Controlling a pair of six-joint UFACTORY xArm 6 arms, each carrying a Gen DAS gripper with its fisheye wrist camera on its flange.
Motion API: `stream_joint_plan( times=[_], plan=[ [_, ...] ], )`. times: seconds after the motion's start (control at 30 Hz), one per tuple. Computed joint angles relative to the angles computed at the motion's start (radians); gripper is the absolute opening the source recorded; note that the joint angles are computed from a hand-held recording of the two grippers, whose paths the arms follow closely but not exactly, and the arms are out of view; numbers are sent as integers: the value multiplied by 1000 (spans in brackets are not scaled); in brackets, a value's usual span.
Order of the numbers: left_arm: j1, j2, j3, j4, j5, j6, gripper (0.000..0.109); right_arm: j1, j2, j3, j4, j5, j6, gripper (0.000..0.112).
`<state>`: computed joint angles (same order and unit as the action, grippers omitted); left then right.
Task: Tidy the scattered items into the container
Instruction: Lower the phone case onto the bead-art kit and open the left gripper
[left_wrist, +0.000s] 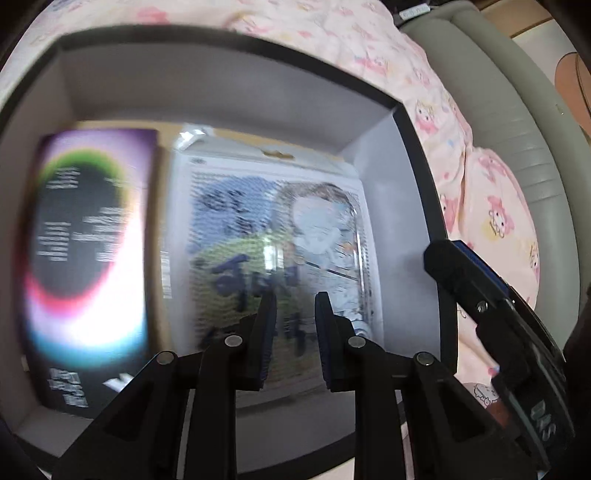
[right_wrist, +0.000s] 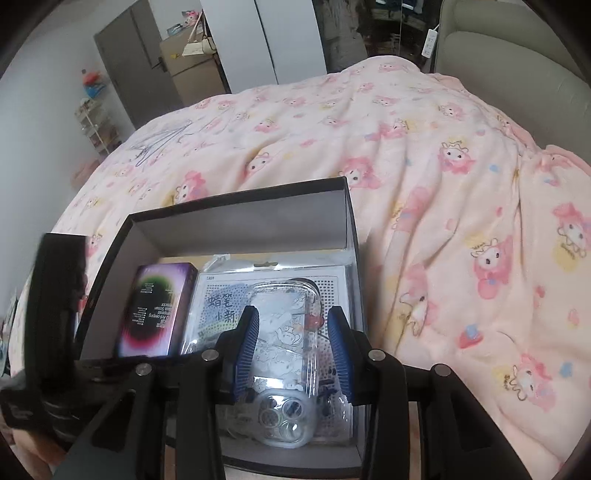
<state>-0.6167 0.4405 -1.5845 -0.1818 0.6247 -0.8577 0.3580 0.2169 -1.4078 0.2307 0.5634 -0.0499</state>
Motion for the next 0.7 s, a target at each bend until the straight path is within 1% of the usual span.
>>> stream_joint_plan(
  times=[0.07, 0.1, 0.17, 0.2, 0.23, 0.3, 0.33, 0.37, 0.43, 0.47, 0.53, 0.57, 0.63, 0.7],
  plan=[
    [-3, 30, -34, -16, 20, 8, 20, 3, 12, -9, -22, 13, 18, 34],
    [-4, 35, -33, -54, 10, 36, 20, -2, 3, 2, -31, 17, 28, 34],
    [-7, 40, -26, -168, -16, 130, 20, -9, 3, 3, 5, 36, 12, 35],
    [-8, 40, -25, -182, -16, 145, 20, -10, 10, -7, 23, 51, 7, 35],
    [-10, 35, -22, -155, -13, 130, 21, -11, 12, -9, 29, 57, 5, 35],
    [-10, 11, -3, -36, -6, 50, 22, -8, 8, 4, 13, 51, 10, 36],
    [-10, -9, 20, -16, -18, 35, 23, -5, 7, 6, 2, 45, 17, 37],
    [-10, -32, 48, -13, -37, 34, 24, -1, 3, 12, -8, 38, 24, 40],
    [-12, -71, 95, -1, -72, 28, 29, 3, -14, 33, -20, 16, 39, 46],
    [-14, -93, 119, 21, -84, 13, 29, 4, -22, 41, -21, 7, 40, 47],
    [-16, -131, 152, 90, -82, -49, 29, 5, -38, 59, -22, -13, 49, 47],
    [-15, -141, 156, 121, -67, -83, 29, 5, -43, 64, -27, -25, 57, 47],
    [-3, -127, 134, 119, -19, -120, 29, -4, -53, 74, -71, -47, 112, 47],
    [10, -118, 137, 59, -25, -104, 29, -19, -57, 74, -91, -55, 152, 47]
  ],
)
